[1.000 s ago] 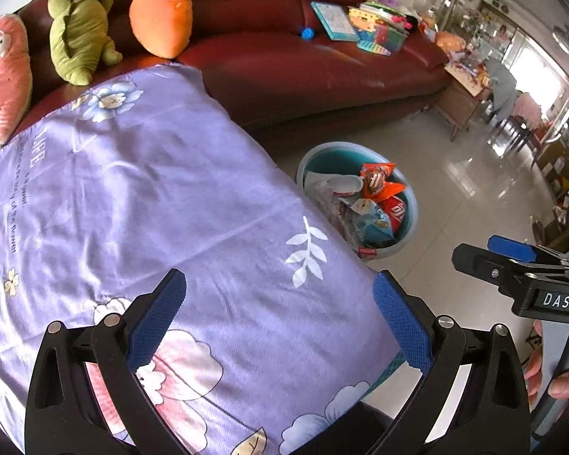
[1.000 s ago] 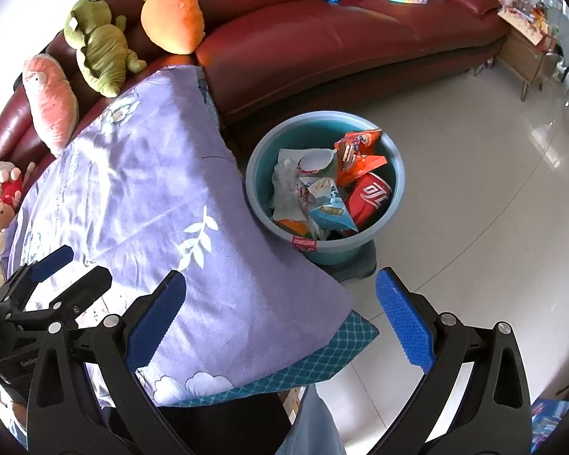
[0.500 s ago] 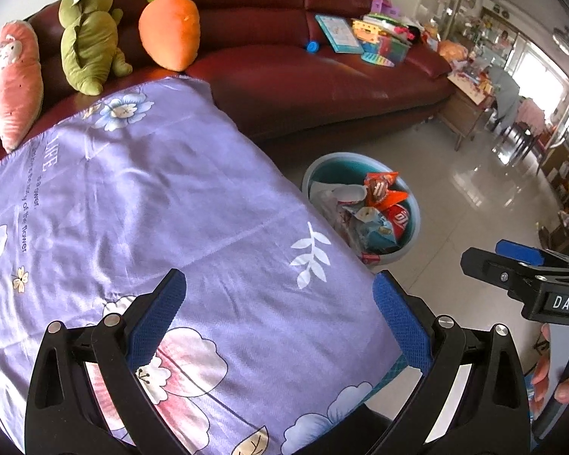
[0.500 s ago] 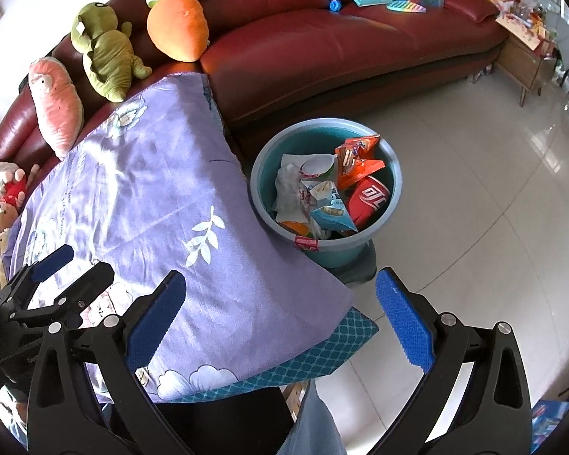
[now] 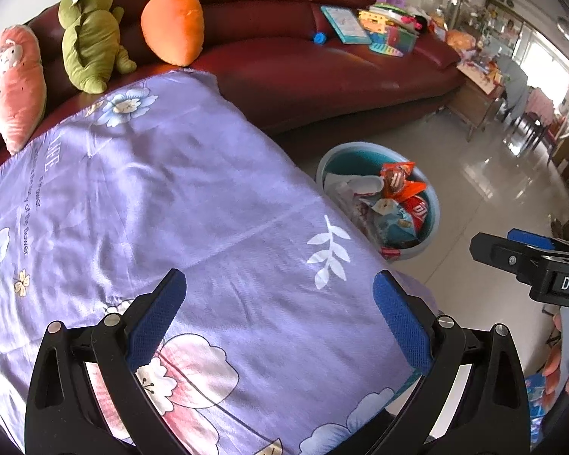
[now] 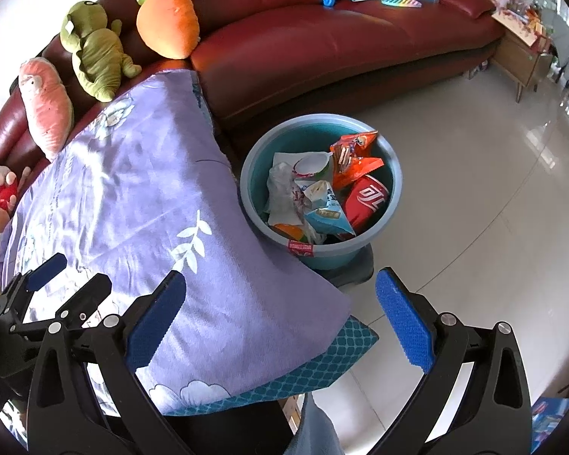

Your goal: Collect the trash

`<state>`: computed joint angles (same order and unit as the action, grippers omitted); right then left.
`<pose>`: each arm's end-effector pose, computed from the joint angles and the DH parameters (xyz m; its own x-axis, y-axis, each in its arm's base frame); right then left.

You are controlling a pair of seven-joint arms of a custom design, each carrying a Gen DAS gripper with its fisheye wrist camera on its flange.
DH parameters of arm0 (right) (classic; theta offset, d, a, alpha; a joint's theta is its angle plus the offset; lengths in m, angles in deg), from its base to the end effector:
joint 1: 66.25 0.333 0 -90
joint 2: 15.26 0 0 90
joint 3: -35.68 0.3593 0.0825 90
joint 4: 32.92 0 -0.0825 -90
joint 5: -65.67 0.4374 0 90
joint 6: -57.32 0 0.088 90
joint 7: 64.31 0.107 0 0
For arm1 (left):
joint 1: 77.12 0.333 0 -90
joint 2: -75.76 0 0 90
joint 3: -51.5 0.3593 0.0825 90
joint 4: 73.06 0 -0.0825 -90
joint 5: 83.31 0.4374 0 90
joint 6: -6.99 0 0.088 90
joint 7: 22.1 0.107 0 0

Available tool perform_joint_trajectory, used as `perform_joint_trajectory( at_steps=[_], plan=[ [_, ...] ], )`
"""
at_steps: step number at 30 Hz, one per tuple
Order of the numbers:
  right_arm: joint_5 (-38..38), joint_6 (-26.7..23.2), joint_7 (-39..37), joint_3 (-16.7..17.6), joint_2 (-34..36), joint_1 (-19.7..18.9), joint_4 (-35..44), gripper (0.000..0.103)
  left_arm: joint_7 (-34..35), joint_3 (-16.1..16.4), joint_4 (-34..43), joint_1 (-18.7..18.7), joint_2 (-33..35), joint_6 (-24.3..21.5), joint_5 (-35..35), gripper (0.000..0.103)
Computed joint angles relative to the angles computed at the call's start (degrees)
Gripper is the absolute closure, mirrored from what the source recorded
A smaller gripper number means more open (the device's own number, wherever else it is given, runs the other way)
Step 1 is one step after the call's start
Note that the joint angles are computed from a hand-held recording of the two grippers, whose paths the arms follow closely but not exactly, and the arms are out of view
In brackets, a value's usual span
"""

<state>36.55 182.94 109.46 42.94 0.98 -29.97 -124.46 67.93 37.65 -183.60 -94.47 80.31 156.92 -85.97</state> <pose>0.5549 0.4886 0.5301 -0.4076 -0.8911 -0.1997 -0.7657 0.4526 -0.4569 0.5799 -0.3449 0.5378 -0.5000 -0.8639 0.0607 -0.7270 0.3806 -0.5715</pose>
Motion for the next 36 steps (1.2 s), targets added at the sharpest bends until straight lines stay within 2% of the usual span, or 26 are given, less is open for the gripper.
perform_joint_trajectory(
  at_steps=[11,26,31,36],
  plan=[
    [2.5,1.1,-1.7,-0.4,1.8,-0.9,0.7,0.007,-1.8,0.5,1.9,-0.5,2.3,-1.0,2.9,0.004],
    [4.6,0.3,-4.1,-1.0,3.8,-1.6,2.5,0.007,-3.6,1.2,4.4,-1.2,5.2,-2.6,4.8,0.004],
    [4.7,-0.3,-4.4,-1.3,4.3,-1.7,3.1,0.007,0.4,0.2,5.7,-0.5,6.4,-3.8,0.5,0.004],
    [4.2,-1.1,-4.7,-1.5,4.9,-1.4,4.0,0.007,-0.9,1.0,5.6,-1.3,6.8,-3.5,2.5,0.004]
  ],
)
